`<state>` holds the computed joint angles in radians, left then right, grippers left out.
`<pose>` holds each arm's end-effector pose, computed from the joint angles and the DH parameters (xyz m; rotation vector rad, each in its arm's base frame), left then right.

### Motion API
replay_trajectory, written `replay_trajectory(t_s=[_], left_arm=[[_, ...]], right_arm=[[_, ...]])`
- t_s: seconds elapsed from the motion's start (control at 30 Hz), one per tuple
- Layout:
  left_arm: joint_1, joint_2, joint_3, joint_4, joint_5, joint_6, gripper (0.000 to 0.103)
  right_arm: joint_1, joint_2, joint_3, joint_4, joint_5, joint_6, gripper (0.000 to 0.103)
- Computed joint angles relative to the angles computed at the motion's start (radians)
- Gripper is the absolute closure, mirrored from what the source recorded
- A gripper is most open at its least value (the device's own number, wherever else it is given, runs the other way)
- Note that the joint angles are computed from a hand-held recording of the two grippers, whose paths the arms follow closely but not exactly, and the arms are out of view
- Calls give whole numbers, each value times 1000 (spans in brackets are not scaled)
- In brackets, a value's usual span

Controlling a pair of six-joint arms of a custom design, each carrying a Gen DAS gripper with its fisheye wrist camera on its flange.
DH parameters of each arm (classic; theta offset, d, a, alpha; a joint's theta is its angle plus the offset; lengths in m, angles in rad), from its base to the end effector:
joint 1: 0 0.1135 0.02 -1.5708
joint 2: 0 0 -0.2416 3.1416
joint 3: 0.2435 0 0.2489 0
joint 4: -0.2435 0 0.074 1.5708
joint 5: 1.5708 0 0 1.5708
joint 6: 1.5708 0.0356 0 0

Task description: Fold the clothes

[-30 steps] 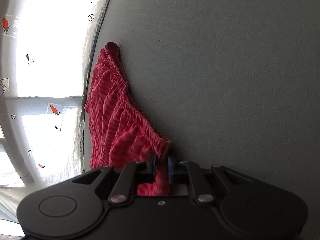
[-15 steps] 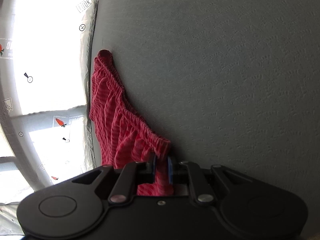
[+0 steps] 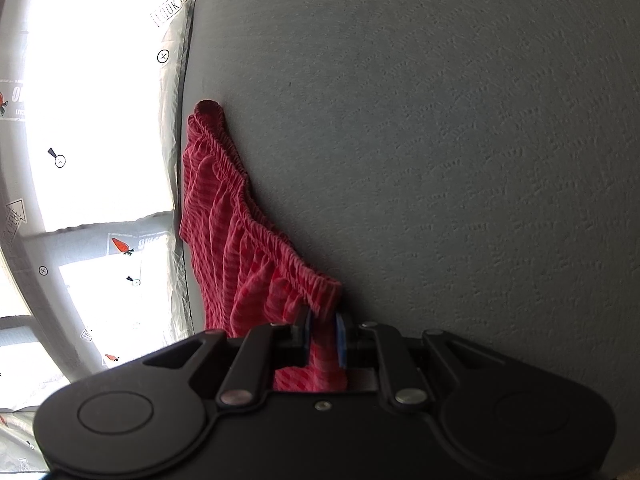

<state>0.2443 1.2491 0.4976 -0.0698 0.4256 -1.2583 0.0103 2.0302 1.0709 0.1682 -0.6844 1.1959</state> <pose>0.2302 0.0422 0.1437 -1.5631 1.9872 -0.9570 0.3861 0.0265 0.0945 1.1142 2.3215 1.3413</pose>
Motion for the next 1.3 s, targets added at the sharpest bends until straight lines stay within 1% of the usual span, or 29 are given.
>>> replay_trajectory(t_s=[0.03,0.07,0.1,0.13,0.17,0.3,0.37,0.5,0.57,0.77,0.93,1.0,1.07,1.2,1.23,1.3], left_arm=[[-6,7,10,-9,-12,10,67],[-10,16,19,-18,-19,17,77],[-8,25,21,-17,-19,16,84],[-5,31,18,-8,-16,10,98],[-3,35,13,3,-16,-1,101],[13,22,-10,53,-14,-46,102],[20,14,-8,70,-8,-63,102],[22,24,14,140,-5,-127,102],[16,50,49,170,-7,-144,102],[-11,176,208,236,-9,-139,102],[-32,326,396,246,-2,-109,103],[-38,401,501,232,4,-88,103],[-50,490,624,209,5,-61,103],[-80,709,939,107,6,-11,103],[-86,767,1026,73,7,-2,103],[-98,893,1217,-4,8,3,103]], right_arm=[[1,-1,1,-3,1,-4,90],[2,-2,3,-7,2,-8,90],[1,2,-1,16,-8,12,91],[0,5,-12,48,-21,38,92],[-1,6,-18,69,-30,60,92],[-4,1,-43,149,-55,138,94],[-8,-2,-61,223,-71,189,94],[-8,3,-52,300,-88,264,94],[-4,16,-31,346,-89,315,94],[5,62,71,402,-68,392,94],[12,132,188,429,-23,451,94],[14,163,236,439,-6,472,95],[18,213,323,411,19,486,95],[25,326,512,344,66,521,95],[24,365,570,330,76,535,95],[23,446,712,262,89,549,95]])
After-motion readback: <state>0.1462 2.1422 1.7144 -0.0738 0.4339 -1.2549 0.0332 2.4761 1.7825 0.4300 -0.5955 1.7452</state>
